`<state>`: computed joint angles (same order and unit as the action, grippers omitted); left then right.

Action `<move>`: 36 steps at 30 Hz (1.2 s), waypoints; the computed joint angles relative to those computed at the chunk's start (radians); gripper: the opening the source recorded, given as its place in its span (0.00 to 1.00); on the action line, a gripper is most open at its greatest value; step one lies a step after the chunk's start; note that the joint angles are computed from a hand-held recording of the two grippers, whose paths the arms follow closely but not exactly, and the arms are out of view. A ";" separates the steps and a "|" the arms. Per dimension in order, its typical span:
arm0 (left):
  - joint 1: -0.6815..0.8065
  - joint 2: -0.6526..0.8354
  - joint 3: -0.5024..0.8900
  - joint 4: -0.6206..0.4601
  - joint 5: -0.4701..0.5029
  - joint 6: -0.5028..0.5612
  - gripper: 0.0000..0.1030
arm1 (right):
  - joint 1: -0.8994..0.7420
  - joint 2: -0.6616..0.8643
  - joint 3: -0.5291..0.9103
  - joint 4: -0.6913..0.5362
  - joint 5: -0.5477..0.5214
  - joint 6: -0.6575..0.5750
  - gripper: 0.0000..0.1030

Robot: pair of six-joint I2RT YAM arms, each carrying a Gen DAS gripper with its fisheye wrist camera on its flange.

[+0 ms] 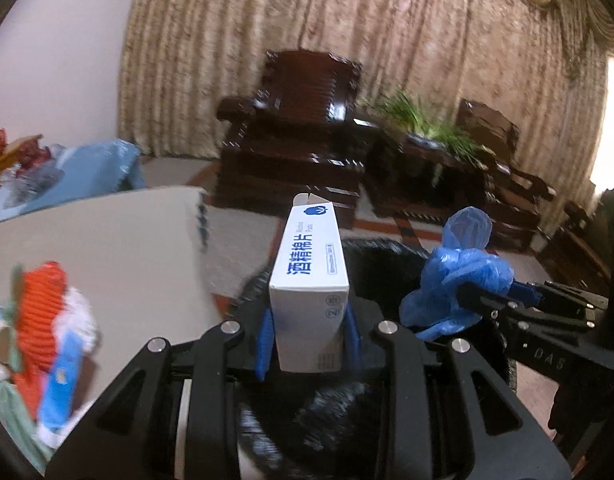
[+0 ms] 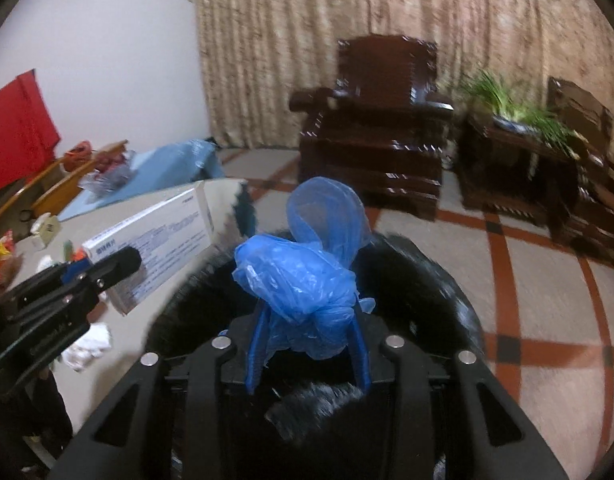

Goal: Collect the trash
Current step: 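Carry the box and bag over the black bin and open both tools, then return to the table and grasp the crumpled white tissue with the right tool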

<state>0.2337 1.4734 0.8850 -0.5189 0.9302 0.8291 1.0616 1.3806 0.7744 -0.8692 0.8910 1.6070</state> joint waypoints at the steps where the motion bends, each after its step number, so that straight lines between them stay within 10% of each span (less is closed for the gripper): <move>1: -0.029 0.003 -0.013 0.005 -0.019 -0.007 0.28 | 0.009 0.007 -0.004 -0.017 -0.008 0.033 0.39; 18: 0.101 0.112 0.084 -0.049 -0.020 0.083 0.75 | 0.040 0.050 0.023 -0.009 0.019 0.083 0.89; 26: 0.334 0.259 0.315 -0.077 0.008 0.114 0.83 | -0.011 0.180 0.173 0.390 0.070 -0.350 0.92; 36: 0.501 0.463 0.580 -0.017 -0.053 0.035 0.83 | -0.070 0.519 0.464 0.764 -0.128 -0.789 0.92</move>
